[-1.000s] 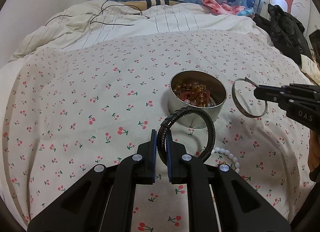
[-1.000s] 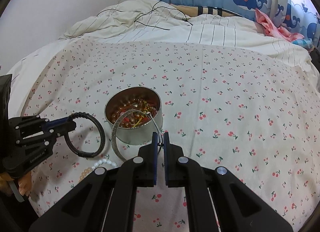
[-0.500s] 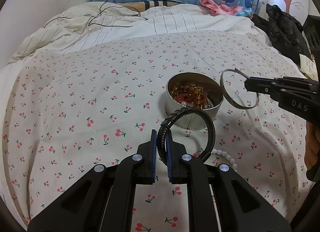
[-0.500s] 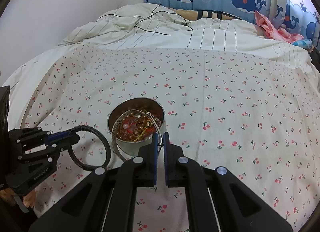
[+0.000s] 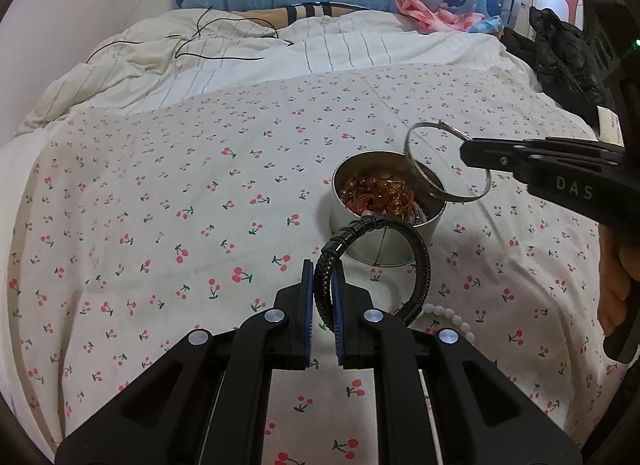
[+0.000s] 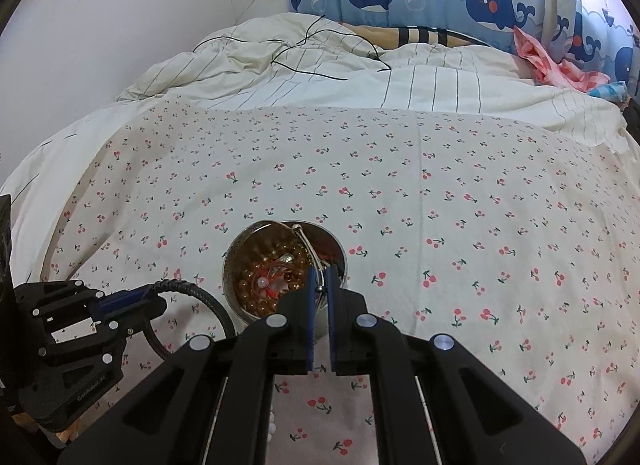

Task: Organize jewelry
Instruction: 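Open the right tool over the tin to drop the silver bangle, then lower the left tool over the tin and open it to drop the black bracelet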

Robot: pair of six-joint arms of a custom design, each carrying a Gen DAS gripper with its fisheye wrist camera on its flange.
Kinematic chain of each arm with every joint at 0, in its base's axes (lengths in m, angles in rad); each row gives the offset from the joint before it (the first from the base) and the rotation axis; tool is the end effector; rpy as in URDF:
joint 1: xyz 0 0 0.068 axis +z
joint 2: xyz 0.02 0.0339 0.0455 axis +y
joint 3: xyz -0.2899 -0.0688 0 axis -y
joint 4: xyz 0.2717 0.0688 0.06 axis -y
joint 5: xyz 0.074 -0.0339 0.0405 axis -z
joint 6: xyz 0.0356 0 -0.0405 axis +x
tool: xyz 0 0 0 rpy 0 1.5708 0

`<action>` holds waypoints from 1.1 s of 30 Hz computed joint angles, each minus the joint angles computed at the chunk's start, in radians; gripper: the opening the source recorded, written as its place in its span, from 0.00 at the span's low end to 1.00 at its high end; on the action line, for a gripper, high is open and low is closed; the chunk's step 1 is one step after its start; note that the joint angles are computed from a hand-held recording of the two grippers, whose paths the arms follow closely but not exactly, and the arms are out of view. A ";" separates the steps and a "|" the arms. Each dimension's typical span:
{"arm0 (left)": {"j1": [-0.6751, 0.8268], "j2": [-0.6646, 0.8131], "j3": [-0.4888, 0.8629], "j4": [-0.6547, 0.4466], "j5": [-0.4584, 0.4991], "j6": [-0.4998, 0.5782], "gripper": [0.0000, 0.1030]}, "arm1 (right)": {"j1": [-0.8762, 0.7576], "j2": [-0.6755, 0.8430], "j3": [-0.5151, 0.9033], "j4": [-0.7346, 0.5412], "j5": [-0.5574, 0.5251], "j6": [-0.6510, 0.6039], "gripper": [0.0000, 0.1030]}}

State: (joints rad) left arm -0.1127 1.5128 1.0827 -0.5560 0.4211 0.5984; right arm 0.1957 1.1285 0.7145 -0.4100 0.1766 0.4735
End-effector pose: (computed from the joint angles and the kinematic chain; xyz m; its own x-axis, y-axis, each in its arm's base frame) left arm 0.3302 -0.0520 0.2554 -0.5005 0.5740 -0.6481 0.7368 0.6755 0.0293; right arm 0.2395 0.0411 0.2411 -0.6746 0.3239 -0.6633 0.2621 0.9451 0.1950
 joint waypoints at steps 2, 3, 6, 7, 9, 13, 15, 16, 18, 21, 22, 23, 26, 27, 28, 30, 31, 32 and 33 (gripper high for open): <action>0.001 0.007 0.009 -0.008 0.005 0.003 0.08 | 0.000 0.010 0.005 0.004 0.006 -0.002 0.06; 0.003 0.011 0.016 -0.013 0.008 0.004 0.08 | -0.001 0.019 0.008 0.009 0.007 -0.002 0.06; 0.026 0.053 0.076 -0.079 0.048 0.006 0.08 | 0.002 0.049 0.022 0.018 0.029 -0.008 0.06; 0.040 0.074 0.107 -0.108 0.069 0.005 0.08 | 0.004 0.062 0.028 0.020 0.037 -0.012 0.06; 0.067 0.114 0.166 -0.141 0.095 -0.010 0.08 | 0.011 0.079 0.034 0.023 0.057 -0.016 0.06; 0.109 0.186 0.264 -0.164 0.116 -0.060 0.08 | 0.011 0.119 0.046 0.031 0.082 -0.037 0.06; 0.122 0.218 0.303 -0.178 0.127 -0.081 0.08 | 0.011 0.134 0.047 0.039 0.081 -0.043 0.06; 0.126 0.233 0.320 -0.184 0.133 -0.092 0.08 | 0.014 0.143 0.051 0.040 0.085 -0.045 0.06; 0.125 0.252 0.341 -0.189 0.137 -0.102 0.08 | 0.024 0.169 0.063 0.038 0.109 -0.056 0.06; 0.114 0.263 0.349 -0.189 0.140 -0.112 0.08 | 0.030 0.208 0.073 0.051 0.105 -0.064 0.06; 0.110 0.268 0.352 -0.192 0.145 -0.113 0.08 | 0.034 0.225 0.079 0.051 0.103 -0.072 0.06; 0.107 0.269 0.353 -0.194 0.148 -0.114 0.08 | 0.039 0.240 0.085 0.050 0.100 -0.077 0.06; 0.091 0.267 0.352 -0.197 0.158 -0.113 0.08 | 0.054 0.281 0.096 0.053 0.079 -0.094 0.07; 0.086 0.260 0.345 -0.198 0.157 -0.111 0.08 | 0.056 0.283 0.093 0.057 0.082 -0.096 0.07; 0.079 0.252 0.335 -0.195 0.154 -0.107 0.08 | 0.052 0.274 0.083 0.063 0.087 -0.094 0.08; 0.067 0.244 0.322 -0.188 0.146 -0.101 0.08 | 0.035 0.231 0.053 0.080 0.095 -0.077 0.29; 0.058 0.241 0.317 -0.186 0.141 -0.101 0.08 | 0.022 0.192 0.027 0.095 0.106 -0.065 0.37; 0.048 0.241 0.316 -0.187 0.138 -0.102 0.08 | 0.012 0.162 0.010 0.103 0.116 -0.055 0.43; 0.033 0.244 0.318 -0.191 0.134 -0.106 0.08 | -0.005 0.135 -0.005 0.106 0.114 -0.049 0.43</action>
